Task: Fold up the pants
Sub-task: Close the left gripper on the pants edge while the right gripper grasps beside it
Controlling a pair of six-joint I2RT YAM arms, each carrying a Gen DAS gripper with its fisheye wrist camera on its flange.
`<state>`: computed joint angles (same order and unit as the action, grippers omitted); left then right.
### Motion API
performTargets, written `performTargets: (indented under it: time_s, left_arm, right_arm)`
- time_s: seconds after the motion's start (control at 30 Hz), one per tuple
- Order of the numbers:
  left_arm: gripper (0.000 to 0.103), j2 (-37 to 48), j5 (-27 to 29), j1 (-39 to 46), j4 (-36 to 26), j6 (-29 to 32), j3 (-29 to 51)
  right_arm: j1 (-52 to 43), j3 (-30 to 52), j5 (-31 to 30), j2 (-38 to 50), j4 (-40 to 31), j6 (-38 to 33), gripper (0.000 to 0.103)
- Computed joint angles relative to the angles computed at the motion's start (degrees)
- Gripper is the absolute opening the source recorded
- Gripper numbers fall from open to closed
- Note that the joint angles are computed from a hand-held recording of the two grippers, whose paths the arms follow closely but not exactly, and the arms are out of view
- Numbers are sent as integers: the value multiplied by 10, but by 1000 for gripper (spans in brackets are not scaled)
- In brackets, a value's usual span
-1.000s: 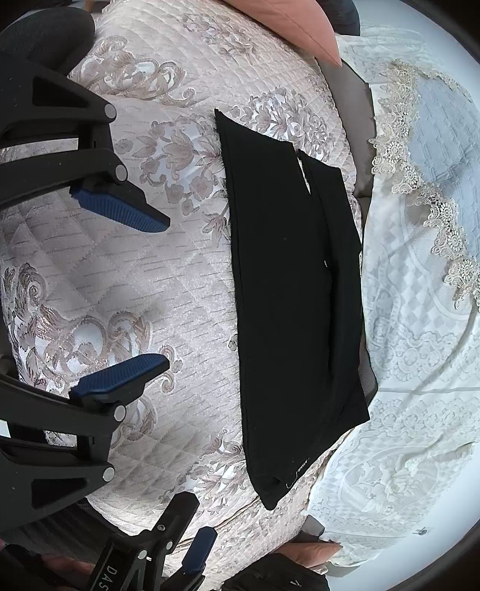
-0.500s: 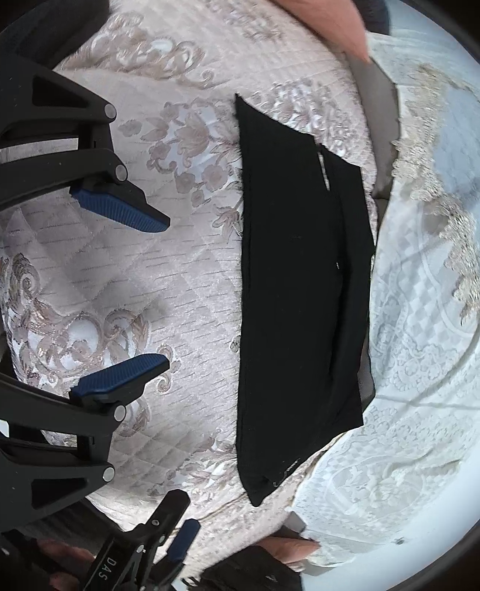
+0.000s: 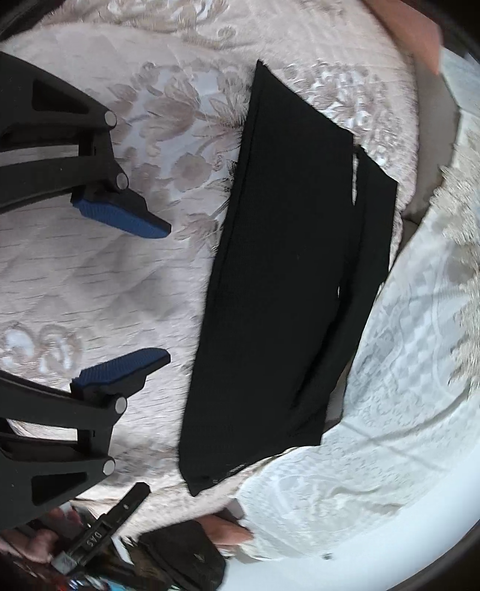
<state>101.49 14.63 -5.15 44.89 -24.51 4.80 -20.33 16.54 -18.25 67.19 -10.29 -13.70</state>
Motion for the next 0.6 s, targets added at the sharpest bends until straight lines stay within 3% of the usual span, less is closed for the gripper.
performTargets:
  time_s: [0.3, 0.6]
  left_arm:
    - [58, 106, 80, 83, 81, -16, 42]
    - [58, 169, 88, 101, 132, -27, 72]
  right_arm:
    - [-109, 89, -84, 218, 94, 19, 79]
    - [-121, 160, -133, 333, 154, 81, 78]
